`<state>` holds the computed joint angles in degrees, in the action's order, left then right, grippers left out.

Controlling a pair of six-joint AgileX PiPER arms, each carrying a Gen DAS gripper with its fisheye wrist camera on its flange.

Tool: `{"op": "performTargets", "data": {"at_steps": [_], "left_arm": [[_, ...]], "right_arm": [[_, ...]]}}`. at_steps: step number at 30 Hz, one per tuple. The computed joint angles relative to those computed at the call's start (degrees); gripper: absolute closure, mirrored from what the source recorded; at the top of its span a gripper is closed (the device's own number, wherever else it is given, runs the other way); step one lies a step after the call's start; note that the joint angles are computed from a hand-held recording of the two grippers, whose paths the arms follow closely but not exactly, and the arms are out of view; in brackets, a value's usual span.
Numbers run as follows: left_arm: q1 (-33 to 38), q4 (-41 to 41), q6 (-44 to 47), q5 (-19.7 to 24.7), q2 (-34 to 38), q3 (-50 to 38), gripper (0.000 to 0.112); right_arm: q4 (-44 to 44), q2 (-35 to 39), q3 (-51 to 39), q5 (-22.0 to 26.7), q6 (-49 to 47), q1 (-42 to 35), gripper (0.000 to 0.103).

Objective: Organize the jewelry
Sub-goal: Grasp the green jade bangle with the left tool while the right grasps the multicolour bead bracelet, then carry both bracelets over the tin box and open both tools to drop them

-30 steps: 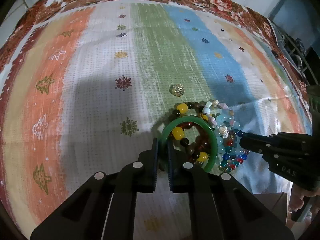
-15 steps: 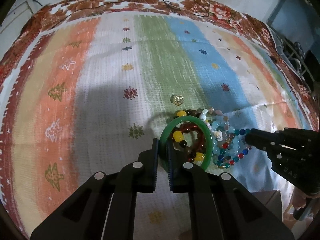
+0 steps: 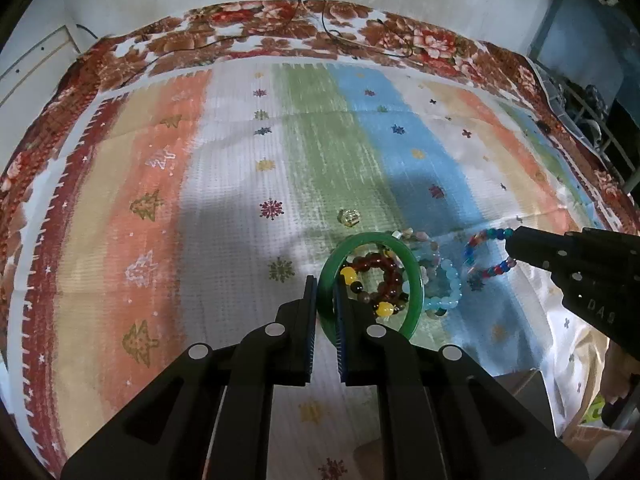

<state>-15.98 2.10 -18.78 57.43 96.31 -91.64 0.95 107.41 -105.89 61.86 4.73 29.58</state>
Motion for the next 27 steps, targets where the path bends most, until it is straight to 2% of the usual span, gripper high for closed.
{"op": "performTargets", "data": {"at_steps": [11, 27], "left_arm": [[-1.32, 0.98, -2.72, 1.04, -4.51, 0.95, 0.104], [-7.5, 4.97, -9.5, 1.38, -12.29, 6.68, 0.104]], "right_arm": [[-0.49, -3.86, 1.55, -0.44, 1.23, 1.99, 0.092], [-0.28, -14.16, 8.51, -1.61, 3.28, 5.75, 0.092]]}}
